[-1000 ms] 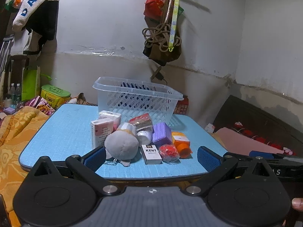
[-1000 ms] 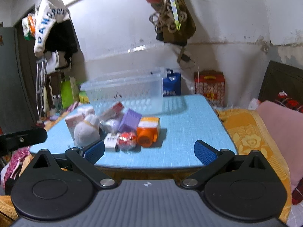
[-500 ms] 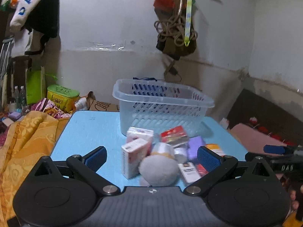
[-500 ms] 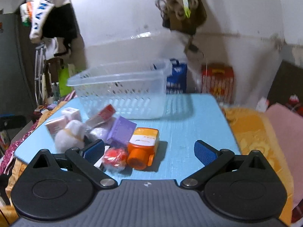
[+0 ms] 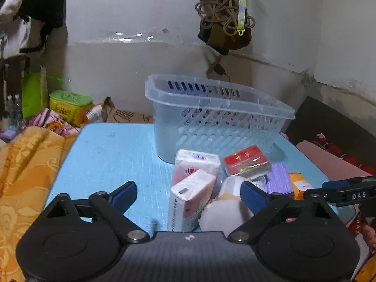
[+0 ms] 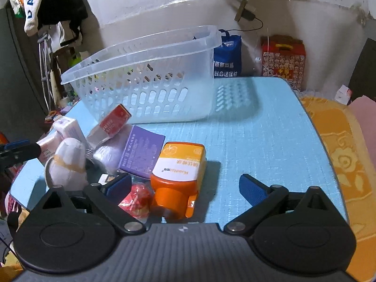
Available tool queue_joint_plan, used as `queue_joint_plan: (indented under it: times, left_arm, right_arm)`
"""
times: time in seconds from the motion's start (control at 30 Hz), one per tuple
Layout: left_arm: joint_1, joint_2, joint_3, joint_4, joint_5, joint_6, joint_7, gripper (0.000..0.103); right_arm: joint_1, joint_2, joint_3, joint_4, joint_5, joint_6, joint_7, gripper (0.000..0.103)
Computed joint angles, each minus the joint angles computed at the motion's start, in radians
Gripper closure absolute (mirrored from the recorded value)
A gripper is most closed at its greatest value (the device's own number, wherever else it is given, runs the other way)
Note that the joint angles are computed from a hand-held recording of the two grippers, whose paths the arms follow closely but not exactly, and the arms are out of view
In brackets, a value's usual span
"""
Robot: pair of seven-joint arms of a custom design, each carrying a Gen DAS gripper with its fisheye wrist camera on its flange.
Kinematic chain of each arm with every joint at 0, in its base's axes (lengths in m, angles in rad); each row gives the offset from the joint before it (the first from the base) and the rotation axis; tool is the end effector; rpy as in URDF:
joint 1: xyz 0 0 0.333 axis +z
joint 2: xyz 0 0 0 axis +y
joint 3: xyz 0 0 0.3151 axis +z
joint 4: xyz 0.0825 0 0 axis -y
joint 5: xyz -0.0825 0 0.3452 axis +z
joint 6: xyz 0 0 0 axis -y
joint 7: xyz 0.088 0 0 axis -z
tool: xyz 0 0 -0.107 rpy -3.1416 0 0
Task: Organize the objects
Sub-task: 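Grasp the white tissue box with the left tool while the right tool grasps the orange bottle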
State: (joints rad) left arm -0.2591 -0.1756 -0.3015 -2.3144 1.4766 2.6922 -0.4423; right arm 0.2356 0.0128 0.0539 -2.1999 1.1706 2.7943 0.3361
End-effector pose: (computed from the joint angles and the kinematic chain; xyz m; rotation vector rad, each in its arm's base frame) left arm 0.3848 -0.2859 0.4661 -1.7639 1.4448 -1.0136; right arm 0.5180 0.1097 0.4427 -2.0054 1.1767 -0.3205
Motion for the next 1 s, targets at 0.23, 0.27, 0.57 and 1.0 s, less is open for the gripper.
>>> queue_joint_plan:
  times: [0.23, 0.27, 0.57, 1.0]
  left_arm:
    - [0.020, 0.046, 0.028, 0.017, 0.074, 0.085, -0.078, 0.013]
    - [0.022, 0.050, 0.032, 0.020, 0.102, 0.101, -0.107, 0.016]
    - [0.009, 0.036, 0.028, 0.012, 0.163, 0.078, -0.179, 0.025]
    - [-0.001, 0.042, 0.023, 0.015, 0.098, 0.017, -0.175, 0.029]
  right_arm:
    - [0.003, 0.022, 0.006, 0.018, -0.074, -0.008, 0.082, 0.013]
    - [0.004, 0.022, 0.007, 0.017, -0.080, -0.003, 0.088, 0.013]
    - [-0.004, 0.011, 0.002, 0.017, -0.071, -0.018, 0.127, 0.031]
    - [0.006, 0.042, 0.015, 0.037, -0.107, 0.011, 0.151, 0.046]
